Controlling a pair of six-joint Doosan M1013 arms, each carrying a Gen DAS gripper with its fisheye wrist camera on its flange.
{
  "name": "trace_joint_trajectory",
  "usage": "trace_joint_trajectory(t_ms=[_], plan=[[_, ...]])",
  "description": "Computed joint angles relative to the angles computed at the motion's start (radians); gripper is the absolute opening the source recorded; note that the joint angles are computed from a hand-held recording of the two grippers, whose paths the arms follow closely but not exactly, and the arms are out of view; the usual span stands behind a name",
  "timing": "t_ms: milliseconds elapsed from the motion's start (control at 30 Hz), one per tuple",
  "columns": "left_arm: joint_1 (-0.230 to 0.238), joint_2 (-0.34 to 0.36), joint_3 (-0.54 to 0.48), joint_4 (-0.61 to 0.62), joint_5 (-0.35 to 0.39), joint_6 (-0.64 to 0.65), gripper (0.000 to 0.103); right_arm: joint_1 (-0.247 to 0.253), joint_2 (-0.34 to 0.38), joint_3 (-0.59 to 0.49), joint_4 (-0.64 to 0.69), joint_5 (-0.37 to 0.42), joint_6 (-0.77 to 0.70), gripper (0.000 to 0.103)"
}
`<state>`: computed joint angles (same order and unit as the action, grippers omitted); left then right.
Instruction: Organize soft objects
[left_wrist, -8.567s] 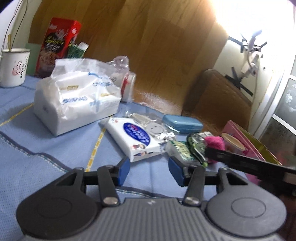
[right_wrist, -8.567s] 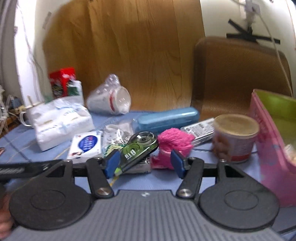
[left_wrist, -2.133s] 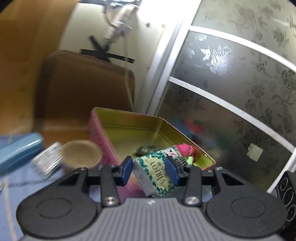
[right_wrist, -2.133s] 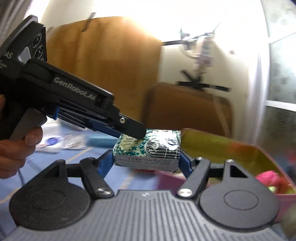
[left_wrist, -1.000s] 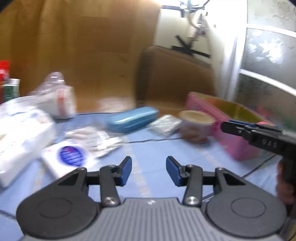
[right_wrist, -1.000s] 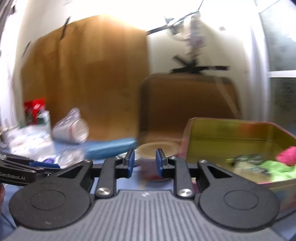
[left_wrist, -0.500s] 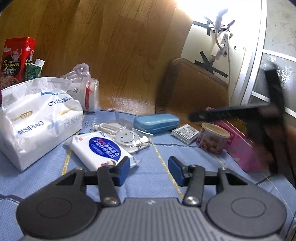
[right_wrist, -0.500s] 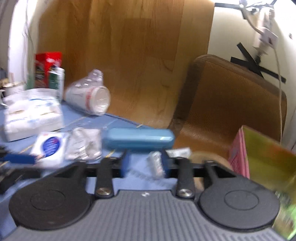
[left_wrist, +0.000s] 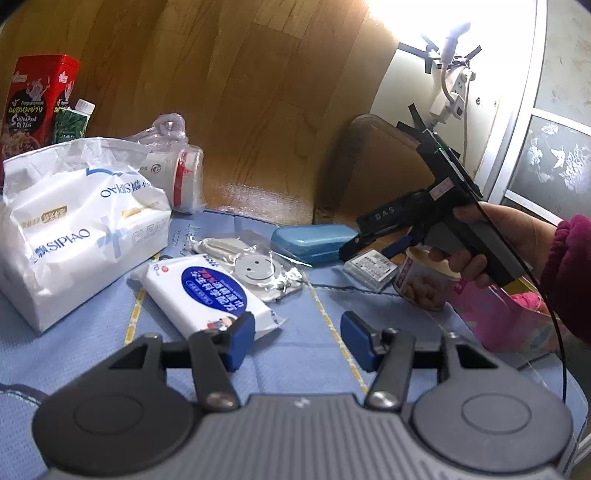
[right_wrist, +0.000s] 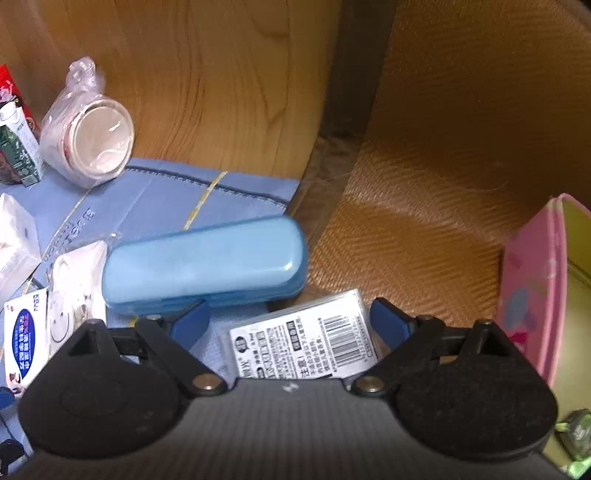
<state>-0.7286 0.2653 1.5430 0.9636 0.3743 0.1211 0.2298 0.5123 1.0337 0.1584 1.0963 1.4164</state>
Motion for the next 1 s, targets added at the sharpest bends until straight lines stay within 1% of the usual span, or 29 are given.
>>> trace_joint_trajectory(t_ms=[33, 167, 300, 333, 533, 600, 700, 800, 867, 900, 1000], plan=[[0.001, 0.000, 0.000, 0.001, -0.001, -0.003, 0.053, -0.003, 0.000, -0.001, 0.031, 0.019, -0.022, 0.095], [0.004, -0.002, 0.003, 0.022, 0.005, -0.049, 0.053, 0.006, -0.017, 0.022, 0.105, 0.025, -0.125, 0.094], [0.004, -0.006, 0.009, 0.068, 0.019, -0.120, 0.053, 0.022, -0.074, 0.117, 0.176, -0.024, -0.241, 0.093], [0.004, -0.007, 0.011, 0.074, 0.022, -0.134, 0.053, 0.026, -0.092, 0.148, 0.189, -0.046, -0.263, 0.092], [0.010, -0.008, 0.013, 0.058, 0.015, -0.144, 0.053, 0.034, -0.199, 0.324, 0.308, -0.161, -0.385, 0.092], [0.008, -0.008, 0.013, 0.064, 0.018, -0.146, 0.053, 0.028, -0.226, 0.371, 0.357, -0.159, -0.419, 0.084], [0.005, -0.007, 0.011, 0.064, 0.022, -0.136, 0.053, 0.033, -0.286, 0.470, 0.398, -0.253, -0.487, 0.082], [0.000, -0.008, 0.013, 0.078, 0.030, -0.143, 0.053, 0.023, -0.340, 0.556, 0.522, -0.289, -0.576, 0.082], [-0.001, -0.010, 0.015, 0.087, 0.030, -0.155, 0.054, 0.024, -0.370, 0.609, 0.582, -0.336, -0.616, 0.082], [-0.001, -0.011, 0.016, 0.091, 0.030, -0.164, 0.056, 0.028, -0.384, 0.630, 0.597, -0.371, -0.631, 0.082], [0.002, -0.014, 0.022, 0.097, 0.021, -0.195, 0.058, 0.031, -0.409, 0.674, 0.620, -0.456, -0.633, 0.083]])
